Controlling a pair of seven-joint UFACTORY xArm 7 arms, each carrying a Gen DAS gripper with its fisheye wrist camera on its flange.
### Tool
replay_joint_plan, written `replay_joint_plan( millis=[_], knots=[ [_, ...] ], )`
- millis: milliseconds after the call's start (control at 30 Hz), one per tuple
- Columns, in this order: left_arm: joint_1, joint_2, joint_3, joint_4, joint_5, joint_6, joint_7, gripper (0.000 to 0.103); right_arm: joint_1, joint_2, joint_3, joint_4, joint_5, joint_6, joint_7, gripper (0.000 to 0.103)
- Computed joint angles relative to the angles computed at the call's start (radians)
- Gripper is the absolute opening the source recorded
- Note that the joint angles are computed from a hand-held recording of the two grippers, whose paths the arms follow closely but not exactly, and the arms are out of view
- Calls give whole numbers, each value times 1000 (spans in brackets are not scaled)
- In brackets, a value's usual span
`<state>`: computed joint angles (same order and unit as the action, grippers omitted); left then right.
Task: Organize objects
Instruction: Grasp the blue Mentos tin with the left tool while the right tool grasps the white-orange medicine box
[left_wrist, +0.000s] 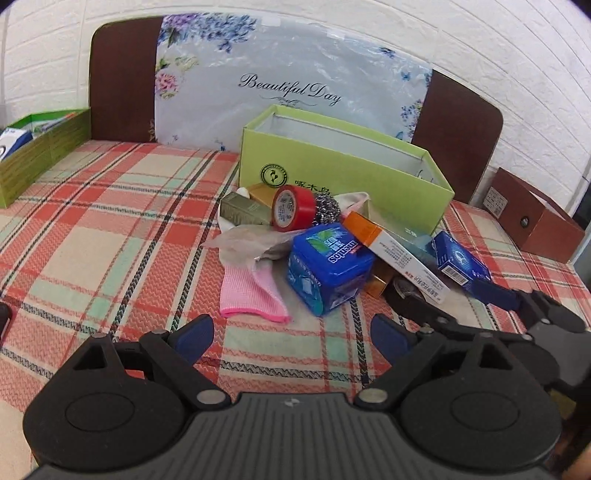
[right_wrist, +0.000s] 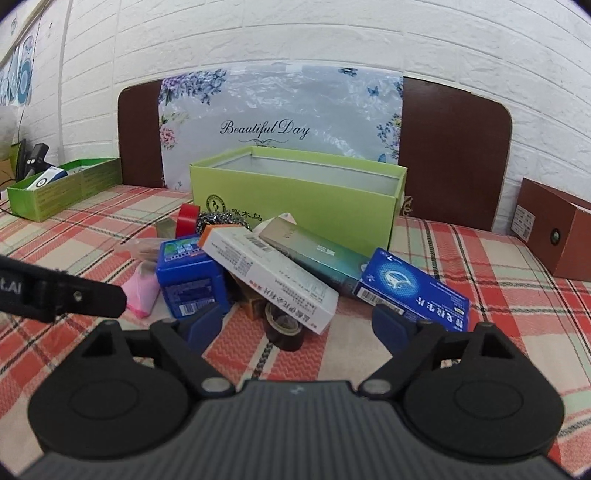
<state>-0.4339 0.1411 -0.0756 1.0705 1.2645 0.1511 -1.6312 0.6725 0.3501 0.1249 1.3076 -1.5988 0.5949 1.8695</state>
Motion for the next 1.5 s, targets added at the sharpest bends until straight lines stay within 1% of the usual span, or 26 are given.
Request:
replay_joint_plan(
  millis=[133, 167, 200, 300, 367, 467, 567, 633, 767, 800, 833, 867, 900, 933, 967, 1033, 1067, 1100, 1133, 1167, 1200, 1267, 1300, 1367, 1433, 1500],
  knots=[
    [6, -1, 8, -2, 6, -32, -20, 95, -10, 84, -23, 96, -2, -46, -106, 78],
    [6, 2, 9, 2, 7, -33, -17, 95, -11, 96, -29, 112, 12, -55, -134, 72],
    [5, 7, 9, 8, 8, -33, -14, 95, -13, 105, -35, 123, 28, -69, -153, 61],
    [-4, 34, 16, 45, 18, -40, -14, 95, -6, 92, -56, 114, 53, -82, -144, 35],
    [-16, 65, 23, 83, 16, -38, -5, 95, 7, 53, -62, 71, 43, -56, -104, 23],
    [-43, 127, 39, 155, -19, -32, 30, 95, -3, -23, -42, -9, 46, -44, -60, 18],
    [-74, 204, 56, 245, -87, -3, 89, 95, -18, -111, -5, -102, 43, -40, -40, 18],
    [-102, 253, 71, 311, -127, 43, 120, 95, -32, -170, 25, -163, 48, -50, -23, 18],
    [-101, 333, 62, 403, -262, 78, 258, 94, -69, -255, 72, -247, 130, -98, -48, 18],
    [-85, 344, 46, 410, -308, 75, 315, 82, -84, -265, 75, -260, 139, -138, -31, 18],
    [-74, 347, 35, 407, -344, 78, 362, 75, -100, -270, 74, -271, 128, -193, 17, 18],
    [-77, 335, 52, 382, -342, 41, 366, 75, -115, -270, 72, -276, 111, -241, 62, 18],
    [-82, 316, 69, 351, -341, 10, 366, 75, -145, -266, 93, -277, 103, -266, 89, 18],
    [-73, 291, 62, 313, -365, -4, 399, 75, -133, -263, 85, -277, 126, -250, 74, 19],
    [-54, 263, 46, 271, -396, -23, 447, 75, -100, -261, 70, -275, 162, -191, 48, 24],
    [20, 197, -33, 169, -497, -55, 597, 75, -101, -248, 101, -262, 230, -66, -3, 39],
    [52, 161, -66, 115, -537, -81, 661, 75, -92, -236, 106, -249, 277, -7, -50, 52],
    [78, 125, -91, 60, -569, -112, 720, 75, -78, -226, 108, -238, 290, 49, -74, 58],
    [75, 88, -88, 14, -571, -129, 737, 75, -67, -221, 108, -234, 284, 77, -85, 62],
    [32, 54, -42, -22, -542, -138, 712, 75, -63, -220, 105, -233, 277, 75, -90, 70],
    [-19, 26, 15, -51, -489, -146, 664, 75, -63, -219, 100, -236, 263, 52, -82, 82],
    [-71, -19, 70, -104, -433, -154, 626, 76, -63, -207, 95, -230, 247, 15, -81, 90],
    [-91, -37, 88, -117, -388, -134, 585, 81, -60, -192, 94, -217, 250, 16, -105, 90],
    [-104, -61, 95, -130, -274, -92, 451, 82, -47, -156, 90, -186, 277, 53, -175, 90],
    [-89, -72, 73, -140, -255, -65, 398, 82, -36, -121, 77, -156, 316, 77, -230, 89],
    [-67, -71, 54, -140, -232, -66, 366, 82, -32, -104, 64, -145, 369, 73, -257, 80]
  ],
)
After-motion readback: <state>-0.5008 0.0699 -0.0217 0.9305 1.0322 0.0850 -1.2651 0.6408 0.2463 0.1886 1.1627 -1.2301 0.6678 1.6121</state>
